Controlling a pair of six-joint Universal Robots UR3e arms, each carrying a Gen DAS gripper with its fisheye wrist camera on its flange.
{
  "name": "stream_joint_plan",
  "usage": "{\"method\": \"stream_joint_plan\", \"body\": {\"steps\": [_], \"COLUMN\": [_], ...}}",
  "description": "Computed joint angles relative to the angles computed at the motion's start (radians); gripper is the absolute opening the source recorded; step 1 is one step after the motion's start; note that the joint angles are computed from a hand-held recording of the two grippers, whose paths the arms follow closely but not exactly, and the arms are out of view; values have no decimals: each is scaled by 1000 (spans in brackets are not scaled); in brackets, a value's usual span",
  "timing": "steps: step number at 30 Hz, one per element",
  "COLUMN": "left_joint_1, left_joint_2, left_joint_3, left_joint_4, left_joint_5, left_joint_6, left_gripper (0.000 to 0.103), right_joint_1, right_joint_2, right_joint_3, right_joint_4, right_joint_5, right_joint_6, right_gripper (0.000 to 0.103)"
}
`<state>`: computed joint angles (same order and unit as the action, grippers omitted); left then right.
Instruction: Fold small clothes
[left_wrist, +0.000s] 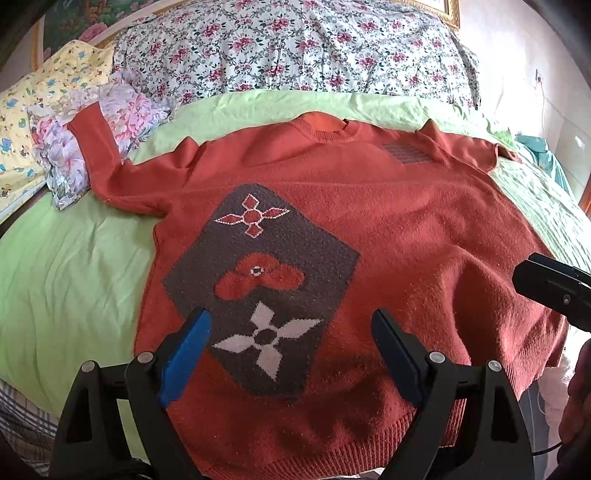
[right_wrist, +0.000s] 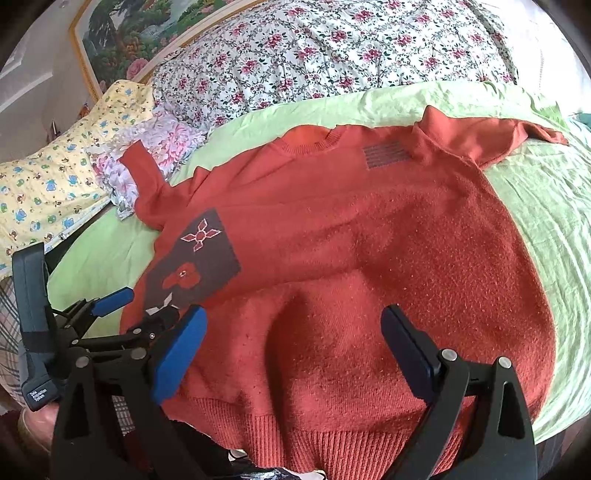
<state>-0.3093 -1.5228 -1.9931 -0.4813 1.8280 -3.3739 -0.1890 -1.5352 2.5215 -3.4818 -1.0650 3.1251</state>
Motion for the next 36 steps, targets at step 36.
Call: {"method": "stream_joint_plan", "body": {"steps": [36], "left_joint_1": [134], "left_joint_2": [-306], "left_joint_3": [498], "left_joint_4": [-286], "left_joint_5": [-139], "left_joint_6": [121], "left_gripper": [90], "right_joint_1": [-511], "right_joint_2": [85], "right_joint_3": [-368], "right_joint_4": [470], "right_joint_5": [373], "right_joint_6": [-70], "right_gripper": [95]}}
